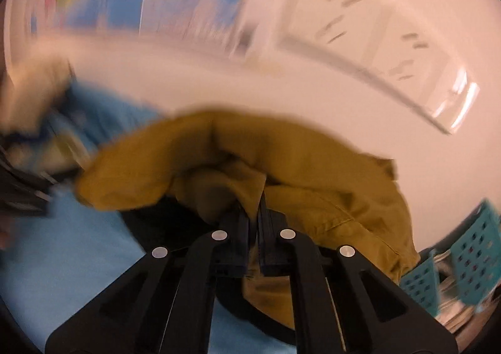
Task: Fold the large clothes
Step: 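Grasp the olive-brown shirt with the right gripper while the left gripper approaches it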
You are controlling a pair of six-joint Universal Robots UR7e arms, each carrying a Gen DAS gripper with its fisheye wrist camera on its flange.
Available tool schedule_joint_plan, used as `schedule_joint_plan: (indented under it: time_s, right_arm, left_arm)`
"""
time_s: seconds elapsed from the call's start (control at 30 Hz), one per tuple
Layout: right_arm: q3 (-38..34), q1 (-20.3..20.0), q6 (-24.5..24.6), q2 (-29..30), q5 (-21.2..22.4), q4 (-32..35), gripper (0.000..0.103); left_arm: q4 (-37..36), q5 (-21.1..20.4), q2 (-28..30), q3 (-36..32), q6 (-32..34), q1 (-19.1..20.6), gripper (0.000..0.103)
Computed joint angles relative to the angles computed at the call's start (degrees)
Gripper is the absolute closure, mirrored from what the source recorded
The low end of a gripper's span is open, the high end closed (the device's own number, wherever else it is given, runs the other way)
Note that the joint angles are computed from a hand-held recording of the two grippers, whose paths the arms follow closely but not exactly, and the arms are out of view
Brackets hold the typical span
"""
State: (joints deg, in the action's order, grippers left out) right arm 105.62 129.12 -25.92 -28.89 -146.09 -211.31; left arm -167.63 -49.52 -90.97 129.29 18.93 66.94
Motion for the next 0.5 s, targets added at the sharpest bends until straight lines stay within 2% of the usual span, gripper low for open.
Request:
schedule_joint_plan:
  time_s: [0.03,0.13,0.2,0.23,0.27,0.3,0.33,0.37,0.4,0.43,0.5]
  right_arm:
    - [1.5,0.8,-0.6,-1.6,-0.2,-2.3,0.099]
    - [9.4,1.7,6.2,-9.5,3.0,-4.2,0.099]
    - [12.6,1.0,10.9,-12.7,4.4,0.5,0.097]
    - [13.0,0.6,12.5,-13.4,4.2,4.2,0.089]
    - [13.3,0.6,13.2,-13.7,3.5,6.9,0.064]
    - [13.1,1.5,12.3,-12.5,2.0,7.6,0.046]
    - [12.4,2.3,9.2,-10.5,0.7,5.9,0.02]
    - [11.5,3.6,4.4,-7.9,-0.3,4.0,0.015]
    - [9.3,4.5,1.3,-5.0,-0.8,3.5,0.013]
    - [7.7,5.1,-1.8,-2.6,-1.3,3.2,0.006]
    - [2.4,5.5,-10.0,3.8,-4.5,1.9,0.006]
  left_arm:
    - [-0.1,-0.6,0.0,-0.3,0.5,0.3,0.007]
    - [-0.4,-2.1,-0.1,-0.6,2.3,0.7,0.007]
    - [-0.5,-2.7,-0.5,-0.1,2.8,0.5,0.007]
    - [-0.9,-2.3,-0.3,0.0,3.1,0.3,0.007]
    - [-0.9,-2.1,-0.1,0.2,3.2,0.1,0.007]
    - [-0.6,-2.1,0.1,0.2,3.2,0.1,0.007]
    - [-0.4,-1.7,0.1,0.6,2.9,-0.2,0.007]
    - [-0.3,-1.4,0.2,0.7,2.9,-0.3,0.007]
    - [-0.3,-1.2,0.3,0.8,2.8,-0.4,0.007]
    - [-0.2,-1.2,0.3,0.8,2.6,-0.4,0.007]
    - [0.0,-1.3,0.4,0.5,2.3,-0.1,0.007]
